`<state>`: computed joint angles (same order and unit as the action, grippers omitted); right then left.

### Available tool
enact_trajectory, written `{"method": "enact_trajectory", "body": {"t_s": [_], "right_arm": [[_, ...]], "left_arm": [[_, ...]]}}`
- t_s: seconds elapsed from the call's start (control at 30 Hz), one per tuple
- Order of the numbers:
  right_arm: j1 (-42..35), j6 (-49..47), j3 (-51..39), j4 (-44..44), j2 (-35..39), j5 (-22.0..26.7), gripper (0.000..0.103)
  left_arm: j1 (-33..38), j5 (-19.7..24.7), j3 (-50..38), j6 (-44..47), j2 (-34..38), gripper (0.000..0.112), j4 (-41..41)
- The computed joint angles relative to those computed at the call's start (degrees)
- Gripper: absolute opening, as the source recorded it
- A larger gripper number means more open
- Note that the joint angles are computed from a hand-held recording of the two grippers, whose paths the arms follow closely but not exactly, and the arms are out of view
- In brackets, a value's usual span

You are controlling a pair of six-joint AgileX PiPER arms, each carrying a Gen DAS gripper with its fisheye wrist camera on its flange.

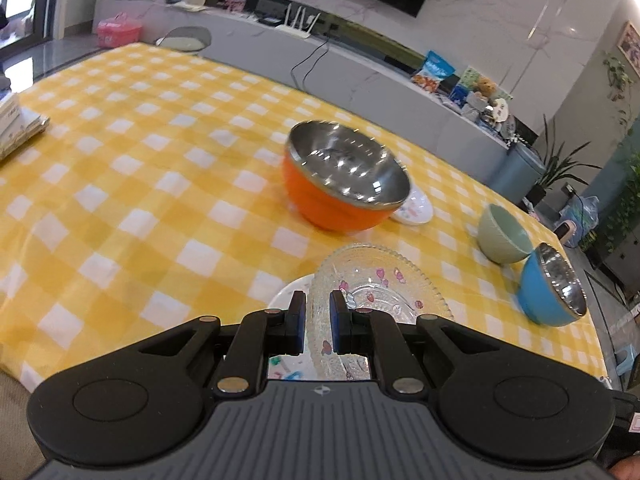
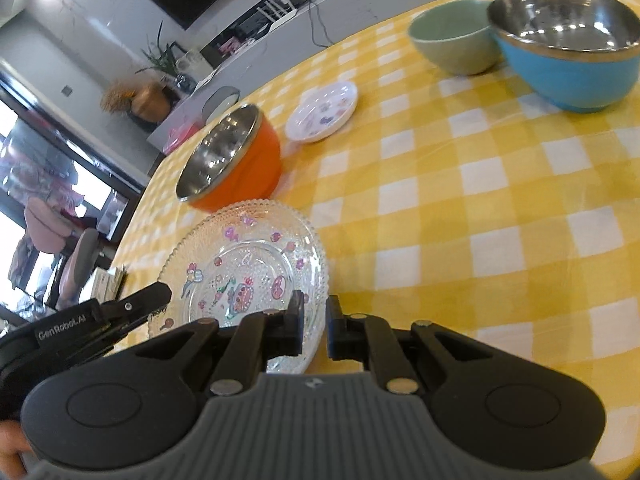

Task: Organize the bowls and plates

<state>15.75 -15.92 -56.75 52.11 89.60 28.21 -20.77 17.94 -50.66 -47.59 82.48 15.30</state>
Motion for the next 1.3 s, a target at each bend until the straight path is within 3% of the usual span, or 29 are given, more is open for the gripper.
{"method": "enact_trajectory", "body": {"t_s": [0.33,0.57,0.7,1.07,1.3], "right_arm": [[3.8,2.2,-0.6,-4.8,1.3,-5.0,0.009],[8.2,14.7,-1.5,-22.0,0.9,-8.9,0.009],[9.2,19.2,-2.1,-27.6,1.2,-9.3,0.009],[14.4,40.7,-2.9,-55.4,1.7,-9.6,0.009],[14.5,40.1,-2.6,-56.2,1.7,-10.2,0.009]], "left_arm": [[0.4,-0.3,1.9,-3.0,0.9,0.013,3.8],[-0.9,1.6,1.7,-6.8,1.9,0.013,8.2],[-1.7,2.7,1.4,-8.4,2.4,0.012,10.5],[-4.9,5.8,0.8,-15.6,3.3,0.011,20.8],[-6.3,7.5,0.5,-17.8,3.7,0.011,24.6]]}}
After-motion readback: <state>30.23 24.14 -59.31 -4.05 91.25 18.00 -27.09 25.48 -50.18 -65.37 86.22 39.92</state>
